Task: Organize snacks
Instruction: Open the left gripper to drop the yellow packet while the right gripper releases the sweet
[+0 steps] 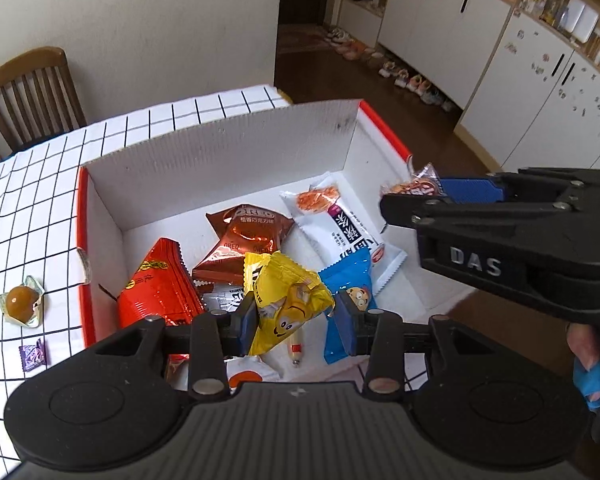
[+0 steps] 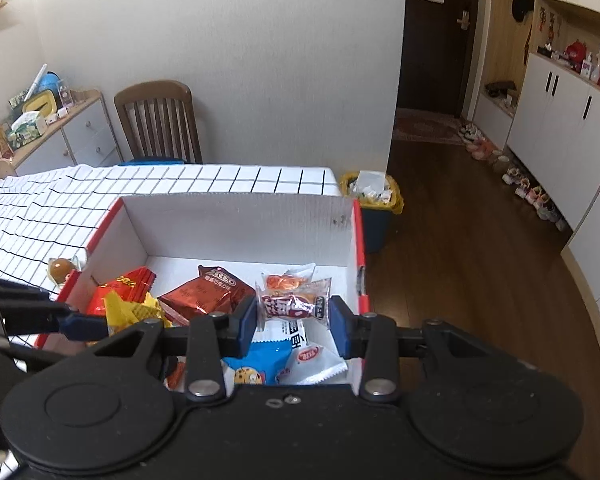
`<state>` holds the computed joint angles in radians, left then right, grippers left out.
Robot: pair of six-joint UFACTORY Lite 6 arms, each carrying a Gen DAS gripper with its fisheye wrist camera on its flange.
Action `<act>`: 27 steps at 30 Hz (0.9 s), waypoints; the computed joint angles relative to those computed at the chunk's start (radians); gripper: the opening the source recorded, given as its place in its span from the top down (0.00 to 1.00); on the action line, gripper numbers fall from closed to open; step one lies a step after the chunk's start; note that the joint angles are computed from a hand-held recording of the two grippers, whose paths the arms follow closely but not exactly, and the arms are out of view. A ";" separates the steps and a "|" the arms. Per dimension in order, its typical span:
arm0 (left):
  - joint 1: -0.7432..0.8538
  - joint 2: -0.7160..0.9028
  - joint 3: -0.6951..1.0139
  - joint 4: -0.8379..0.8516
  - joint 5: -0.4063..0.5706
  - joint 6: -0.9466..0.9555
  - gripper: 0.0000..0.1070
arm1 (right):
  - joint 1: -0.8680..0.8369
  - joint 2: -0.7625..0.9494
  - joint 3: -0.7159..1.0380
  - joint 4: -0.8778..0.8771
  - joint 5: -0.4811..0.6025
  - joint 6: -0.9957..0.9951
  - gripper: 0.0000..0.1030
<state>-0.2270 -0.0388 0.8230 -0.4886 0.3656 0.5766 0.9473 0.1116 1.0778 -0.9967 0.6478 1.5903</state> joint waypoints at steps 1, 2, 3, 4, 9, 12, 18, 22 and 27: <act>-0.004 0.017 0.008 0.006 -0.007 -0.008 0.63 | -0.016 0.017 0.009 0.007 -0.018 -0.013 0.65; -0.005 0.034 0.017 0.007 -0.010 -0.012 0.63 | -0.027 0.035 0.019 0.012 -0.030 -0.022 0.65; -0.006 0.050 0.026 0.005 -0.014 -0.015 0.63 | -0.036 0.055 0.034 0.021 -0.035 -0.034 0.65; -0.009 0.063 0.033 0.011 -0.019 -0.024 0.63 | -0.045 0.073 0.047 0.032 -0.043 -0.052 0.65; -0.026 0.127 0.066 0.052 -0.030 -0.068 0.63 | -0.081 0.144 0.099 0.078 -0.076 -0.121 0.65; -0.037 0.160 0.082 0.084 -0.032 -0.103 0.63 | -0.101 0.184 0.126 0.109 -0.093 -0.150 0.65; -0.058 0.213 0.104 0.140 -0.043 -0.162 0.63 | -0.125 0.256 0.180 0.195 -0.109 -0.223 0.64; -0.062 0.250 0.132 0.160 -0.015 -0.177 0.62 | -0.127 0.272 0.185 0.196 -0.108 -0.224 0.63; -0.053 0.273 0.151 0.182 -0.003 -0.209 0.62 | -0.122 0.286 0.198 0.202 -0.098 -0.234 0.61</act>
